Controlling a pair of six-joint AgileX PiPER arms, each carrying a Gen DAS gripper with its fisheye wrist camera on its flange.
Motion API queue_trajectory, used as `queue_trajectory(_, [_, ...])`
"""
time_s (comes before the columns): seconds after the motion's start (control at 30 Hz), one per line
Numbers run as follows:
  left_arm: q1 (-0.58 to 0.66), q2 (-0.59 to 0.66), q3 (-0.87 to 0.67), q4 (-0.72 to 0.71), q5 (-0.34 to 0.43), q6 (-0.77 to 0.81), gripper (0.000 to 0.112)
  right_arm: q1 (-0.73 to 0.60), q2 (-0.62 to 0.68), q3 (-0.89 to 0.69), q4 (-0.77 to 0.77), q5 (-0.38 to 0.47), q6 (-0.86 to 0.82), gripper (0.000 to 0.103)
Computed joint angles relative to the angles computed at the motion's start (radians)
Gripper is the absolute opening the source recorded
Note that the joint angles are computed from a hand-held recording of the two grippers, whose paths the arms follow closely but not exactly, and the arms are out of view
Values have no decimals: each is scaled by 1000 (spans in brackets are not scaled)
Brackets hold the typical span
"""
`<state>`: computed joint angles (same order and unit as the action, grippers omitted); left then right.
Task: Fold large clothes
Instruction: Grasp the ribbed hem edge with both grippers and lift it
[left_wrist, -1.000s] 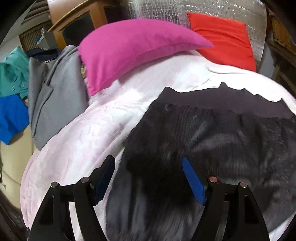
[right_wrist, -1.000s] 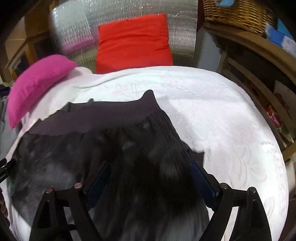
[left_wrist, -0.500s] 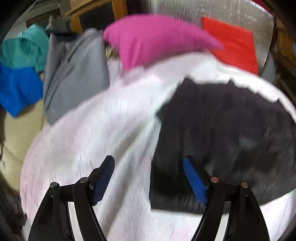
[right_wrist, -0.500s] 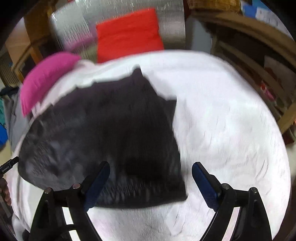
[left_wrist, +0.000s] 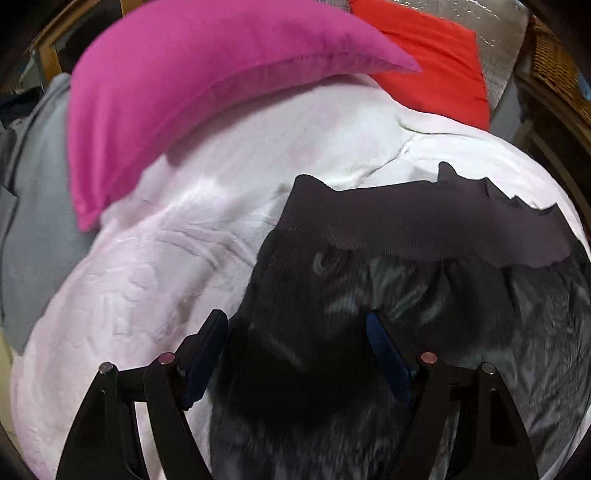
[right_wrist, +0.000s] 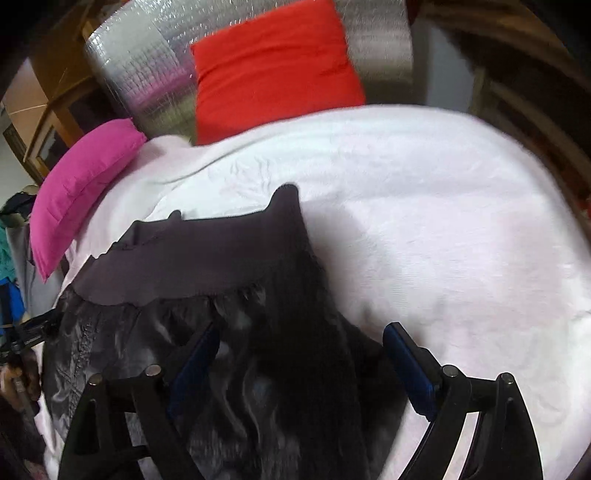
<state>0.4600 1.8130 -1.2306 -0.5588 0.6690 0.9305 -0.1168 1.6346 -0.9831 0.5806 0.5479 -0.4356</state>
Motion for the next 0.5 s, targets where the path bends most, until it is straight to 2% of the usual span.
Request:
queue_trajectory(0.03, [0, 8, -5, -23, 5, 21, 46, 2, 16, -6, 10, 6, -25, 33])
queue_trajectory(0.07, [-4, 21, -29, -13, 44, 17, 34, 11, 11, -13, -19, 7, -10, 18])
queue_trajectory(0.1, [-5, 16, -35, -17, 51, 9, 16, 29, -4, -26, -89, 8, 44, 11])
queue_trajectory(0.13, [-6, -6, -22, -20, 32, 8, 12, 60, -41, -30, -189, -4, 130, 10])
queue_trajectory(0.17, [0, -38, -2, -47, 14, 30, 11, 81, -83, -24, -256, -24, 179, 9])
queue_trajectory(0.23, [0, -47, 10, -79, -15, 37, 11, 71, -112, -15, -294, -61, 210, 8])
queue_trajectory(0.3, [-20, 23, -39, -4, -5, -58, 12, 34, -56, -19, -281, -64, 239, 8])
queue_trajectory(0.4, [-80, 25, 16, 66, -127, -111, 14, 67, 11, 21, -381, -133, 343, 8])
queue_trajectory(0.5, [-92, 29, 3, 116, -127, -167, 19, 60, 18, 26, -351, -149, 357, 8])
